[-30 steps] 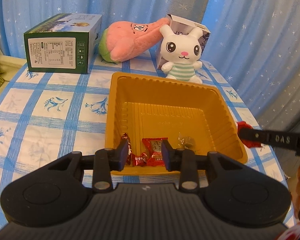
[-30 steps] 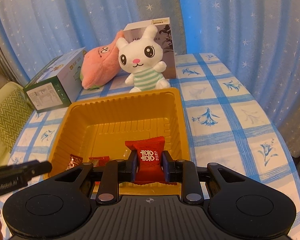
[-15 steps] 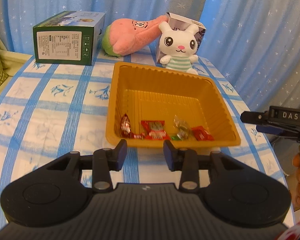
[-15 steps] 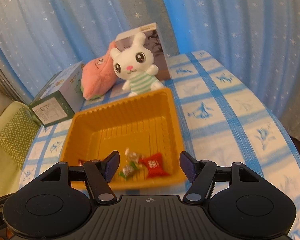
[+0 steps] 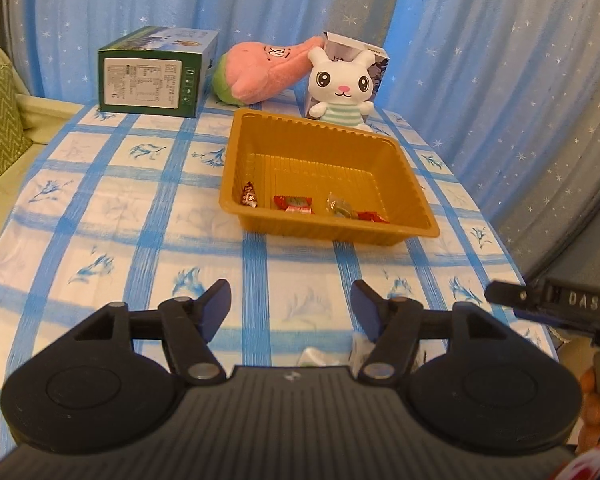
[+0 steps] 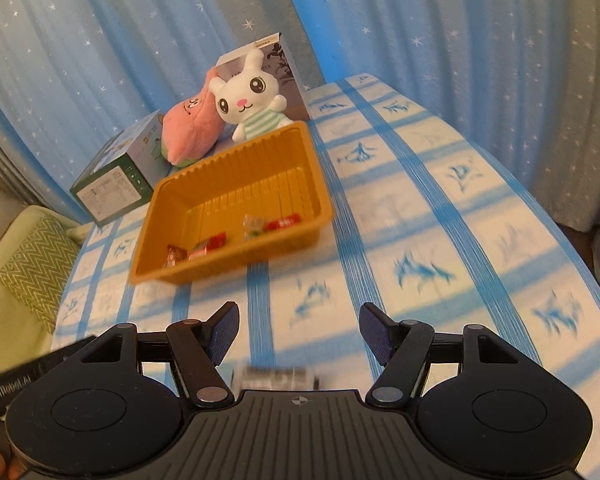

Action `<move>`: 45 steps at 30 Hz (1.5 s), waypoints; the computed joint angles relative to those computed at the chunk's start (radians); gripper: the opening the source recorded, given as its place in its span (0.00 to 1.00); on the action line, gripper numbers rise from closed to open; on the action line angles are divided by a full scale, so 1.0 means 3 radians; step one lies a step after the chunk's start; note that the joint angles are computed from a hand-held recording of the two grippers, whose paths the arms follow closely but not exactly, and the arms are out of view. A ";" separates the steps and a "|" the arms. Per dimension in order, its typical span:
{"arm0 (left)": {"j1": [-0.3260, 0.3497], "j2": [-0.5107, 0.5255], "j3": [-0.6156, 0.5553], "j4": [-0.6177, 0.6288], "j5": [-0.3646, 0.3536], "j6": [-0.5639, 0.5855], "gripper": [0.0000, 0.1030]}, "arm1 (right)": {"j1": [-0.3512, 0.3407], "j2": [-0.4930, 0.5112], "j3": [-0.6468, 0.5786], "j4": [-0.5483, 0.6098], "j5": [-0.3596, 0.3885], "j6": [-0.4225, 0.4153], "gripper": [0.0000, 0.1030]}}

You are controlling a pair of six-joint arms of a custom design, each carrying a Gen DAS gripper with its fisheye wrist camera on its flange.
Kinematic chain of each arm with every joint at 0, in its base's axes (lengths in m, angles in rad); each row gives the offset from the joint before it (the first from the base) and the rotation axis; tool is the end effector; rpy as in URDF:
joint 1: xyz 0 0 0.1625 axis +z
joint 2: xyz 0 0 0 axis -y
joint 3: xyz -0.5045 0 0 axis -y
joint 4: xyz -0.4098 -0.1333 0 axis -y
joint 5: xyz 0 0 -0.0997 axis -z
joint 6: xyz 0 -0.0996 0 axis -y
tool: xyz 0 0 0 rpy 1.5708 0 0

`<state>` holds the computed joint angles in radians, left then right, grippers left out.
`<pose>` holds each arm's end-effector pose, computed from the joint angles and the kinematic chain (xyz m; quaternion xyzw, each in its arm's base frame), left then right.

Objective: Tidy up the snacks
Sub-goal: 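Move both tools back to the snacks on the tablecloth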

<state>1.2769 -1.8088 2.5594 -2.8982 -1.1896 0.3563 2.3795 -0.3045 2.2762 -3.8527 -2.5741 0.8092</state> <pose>0.0719 -0.3506 0.3501 0.2496 0.9092 -0.2735 0.1902 0.3470 -0.2630 -0.0841 -0.0745 -0.8662 0.4373 0.2299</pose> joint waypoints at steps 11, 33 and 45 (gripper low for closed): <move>0.0007 -0.0741 0.0113 0.0531 0.0108 0.0054 0.71 | 0.0569 -0.0012 0.0033 0.0903 -0.0118 0.0886 0.65; 0.0256 -0.0942 0.0209 0.0770 0.0056 0.0447 0.72 | 0.0686 0.0098 -0.0016 0.1182 0.0038 0.0987 0.65; 0.0493 -0.0633 0.0179 0.0544 0.0026 0.0601 0.72 | 0.0511 0.0312 -0.0088 0.0627 0.0197 0.0346 0.64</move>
<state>1.4246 -1.9986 2.6131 -2.7349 -1.1817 0.5366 2.5330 -0.2111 2.2497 -3.6646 -2.5149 0.9130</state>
